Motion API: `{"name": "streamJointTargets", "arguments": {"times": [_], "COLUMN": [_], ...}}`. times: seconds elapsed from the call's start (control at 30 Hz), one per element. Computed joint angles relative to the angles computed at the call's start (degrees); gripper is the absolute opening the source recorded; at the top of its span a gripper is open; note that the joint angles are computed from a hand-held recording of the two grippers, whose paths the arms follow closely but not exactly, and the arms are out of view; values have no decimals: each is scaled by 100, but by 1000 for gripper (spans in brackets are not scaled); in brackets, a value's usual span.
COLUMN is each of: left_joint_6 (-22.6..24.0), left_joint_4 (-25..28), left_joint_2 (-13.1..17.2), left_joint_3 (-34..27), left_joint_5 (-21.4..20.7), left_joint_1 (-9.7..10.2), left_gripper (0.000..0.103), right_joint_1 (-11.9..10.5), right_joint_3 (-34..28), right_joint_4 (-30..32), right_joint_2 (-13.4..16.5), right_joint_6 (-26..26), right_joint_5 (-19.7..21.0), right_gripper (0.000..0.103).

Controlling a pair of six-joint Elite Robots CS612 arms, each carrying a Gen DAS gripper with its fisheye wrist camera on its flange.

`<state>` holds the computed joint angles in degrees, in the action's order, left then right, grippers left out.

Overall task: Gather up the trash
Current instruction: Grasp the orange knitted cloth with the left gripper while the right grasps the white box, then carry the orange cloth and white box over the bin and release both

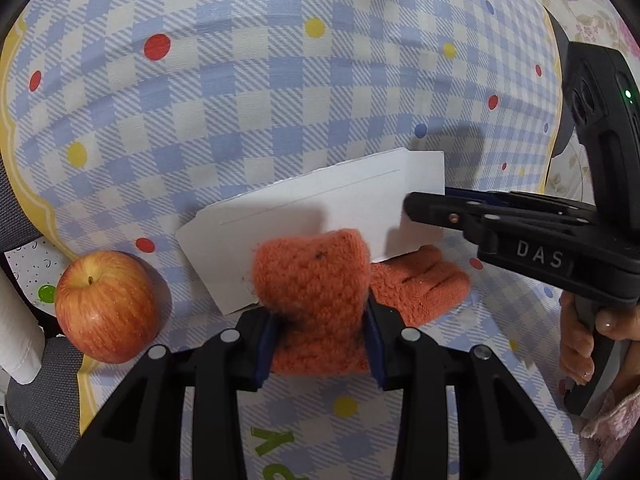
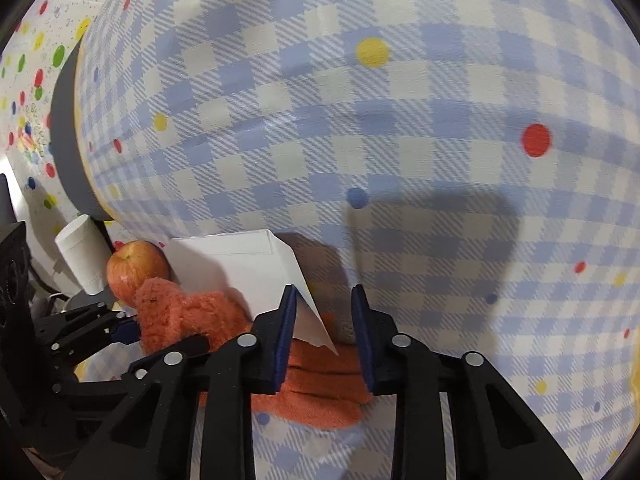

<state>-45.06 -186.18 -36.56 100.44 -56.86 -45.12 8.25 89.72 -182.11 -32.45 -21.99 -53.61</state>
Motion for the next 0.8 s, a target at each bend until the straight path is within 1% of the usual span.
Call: {"name": "streamJointTargets", "arguments": {"times": [0.03,0.07,0.1,0.27,0.37,0.47,0.57,0.67,0.7,0.8], "left_joint_6": [-3,-12,-18,23,36,-51,-173,-194,-193,-214], "left_joint_4": [13,46,49,5,-6,-73,-151,-232,-252,-404], "left_joint_2": [3,11,8,-29,-89,-182,-264,-343,-370,-437], "left_joint_3": [-9,-42,-34,18,96,247,375,514,560,726], "left_joint_5": [1,6,13,89,158,210,269,343,378,428], "left_joint_1": [1,-3,-6,-91,-193,-307,-445,-591,-651,-809], "left_gripper": [36,36,35,31,31,31,30,30,30,30], "right_joint_1": [-4,-16,-21,-106,-235,-359,-473,-637,-661,-828], "right_joint_3": [-11,6,75,592,1073,1510,1890,2361,2469,2855], "right_joint_4": [86,123,13,-820,-1425,-1954,-2310,-2665,-2775,-3106], "right_joint_2": [-4,-14,-36,-222,-432,-622,-784,-964,-986,-1083], "right_joint_6": [-25,-31,2,378,549,711,866,1024,1067,1231], "right_joint_5": [68,137,100,-355,-628,-865,-1051,-1035,-1010,-717], "right_gripper": [9,6,4,2,1,1,1,1,1,1]}}
